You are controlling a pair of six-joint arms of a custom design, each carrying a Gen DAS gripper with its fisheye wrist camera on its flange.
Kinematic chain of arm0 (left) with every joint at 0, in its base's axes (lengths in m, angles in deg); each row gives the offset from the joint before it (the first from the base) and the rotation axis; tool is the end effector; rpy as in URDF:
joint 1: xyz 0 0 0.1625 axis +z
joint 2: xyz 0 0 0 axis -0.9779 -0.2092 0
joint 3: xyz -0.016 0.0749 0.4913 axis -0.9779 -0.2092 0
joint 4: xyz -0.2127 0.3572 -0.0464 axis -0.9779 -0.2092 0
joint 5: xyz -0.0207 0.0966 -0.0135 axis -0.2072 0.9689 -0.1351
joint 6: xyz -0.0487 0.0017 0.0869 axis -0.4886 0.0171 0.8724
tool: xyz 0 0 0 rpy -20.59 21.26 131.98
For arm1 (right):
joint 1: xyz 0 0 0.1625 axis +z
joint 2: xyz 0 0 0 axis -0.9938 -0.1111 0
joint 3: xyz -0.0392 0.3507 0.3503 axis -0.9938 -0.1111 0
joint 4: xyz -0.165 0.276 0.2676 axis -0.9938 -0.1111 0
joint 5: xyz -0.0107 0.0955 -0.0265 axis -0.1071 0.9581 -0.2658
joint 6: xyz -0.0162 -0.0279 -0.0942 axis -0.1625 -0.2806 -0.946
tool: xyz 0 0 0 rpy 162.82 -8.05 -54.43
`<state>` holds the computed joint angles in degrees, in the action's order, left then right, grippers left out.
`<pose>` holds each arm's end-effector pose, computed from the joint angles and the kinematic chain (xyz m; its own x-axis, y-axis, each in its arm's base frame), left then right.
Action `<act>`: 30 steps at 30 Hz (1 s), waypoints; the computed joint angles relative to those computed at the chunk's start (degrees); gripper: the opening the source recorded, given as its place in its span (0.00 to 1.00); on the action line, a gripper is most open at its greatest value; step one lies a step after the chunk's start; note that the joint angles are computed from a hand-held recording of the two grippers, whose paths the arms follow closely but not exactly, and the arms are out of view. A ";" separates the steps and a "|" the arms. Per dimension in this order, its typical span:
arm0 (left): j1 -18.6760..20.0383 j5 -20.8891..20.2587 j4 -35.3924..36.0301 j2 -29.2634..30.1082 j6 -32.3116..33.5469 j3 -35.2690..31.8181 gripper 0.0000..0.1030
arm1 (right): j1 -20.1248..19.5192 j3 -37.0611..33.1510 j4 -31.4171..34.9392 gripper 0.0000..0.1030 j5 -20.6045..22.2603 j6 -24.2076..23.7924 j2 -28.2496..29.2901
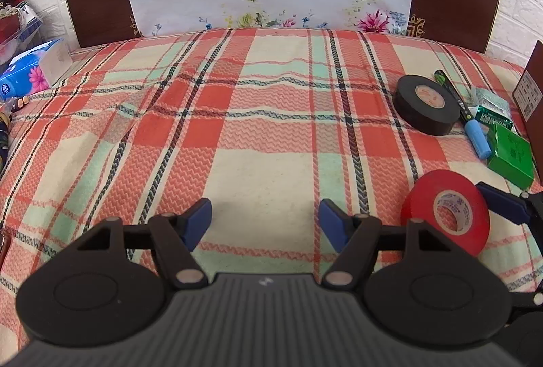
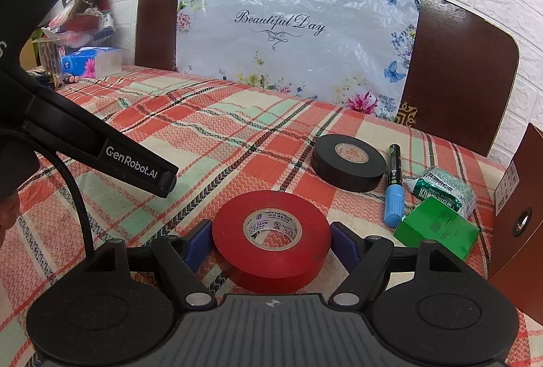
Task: Organize objects
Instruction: 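Hold the red tape roll in the right gripper above the table, then carry the red tape roll into the brown box and open the right gripper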
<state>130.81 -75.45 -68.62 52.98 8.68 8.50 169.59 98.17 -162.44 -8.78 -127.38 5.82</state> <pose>-0.2299 -0.6851 0.0042 -0.5776 -0.5073 -0.6395 0.2529 0.6336 -0.7311 0.0867 -0.7242 0.1219 -0.4397 -0.6537 0.6159 -0.8981 0.3257 -0.2955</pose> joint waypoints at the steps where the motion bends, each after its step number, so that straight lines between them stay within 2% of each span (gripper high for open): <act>1: 0.00 -0.01 -0.01 0.01 0.01 -0.02 0.69 | 0.02 -0.05 0.07 0.71 -0.09 0.02 0.04; 8: -0.33 -0.55 -0.60 0.28 0.75 -0.50 0.69 | 0.00 -0.35 1.67 0.70 -0.27 0.15 -0.33; 14: -1.45 -0.94 -2.35 0.58 3.36 -0.67 0.70 | -0.42 1.53 0.91 0.70 -0.39 -2.27 -1.71; 19: -2.53 -1.07 -9.19 2.54 12.36 -2.78 0.70 | -2.52 4.13 -1.64 0.70 -1.15 -2.75 -4.76; 23: -3.79 -0.69 -20.31 6.45 27.92 -8.26 0.70 | -4.86 6.11 -5.35 0.70 -2.46 -1.18 -7.47; 26: -4.69 -4.56 -25.55 9.72 38.21 -13.69 0.70 | -6.57 6.70 -7.39 0.70 -3.91 1.45 -9.27; 28: -4.81 -9.87 -23.61 11.12 39.88 -16.82 0.70 | -7.59 6.79 -6.98 0.70 -4.41 3.44 -10.60; 30: -4.38 -16.49 -18.74 12.07 38.04 -19.51 0.70 | -8.56 6.95 -6.24 0.74 -4.32 4.96 -11.79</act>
<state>126.43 -91.94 -87.36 65.05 46.72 -11.01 161.04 105.11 -168.68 -13.09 -122.43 -5.97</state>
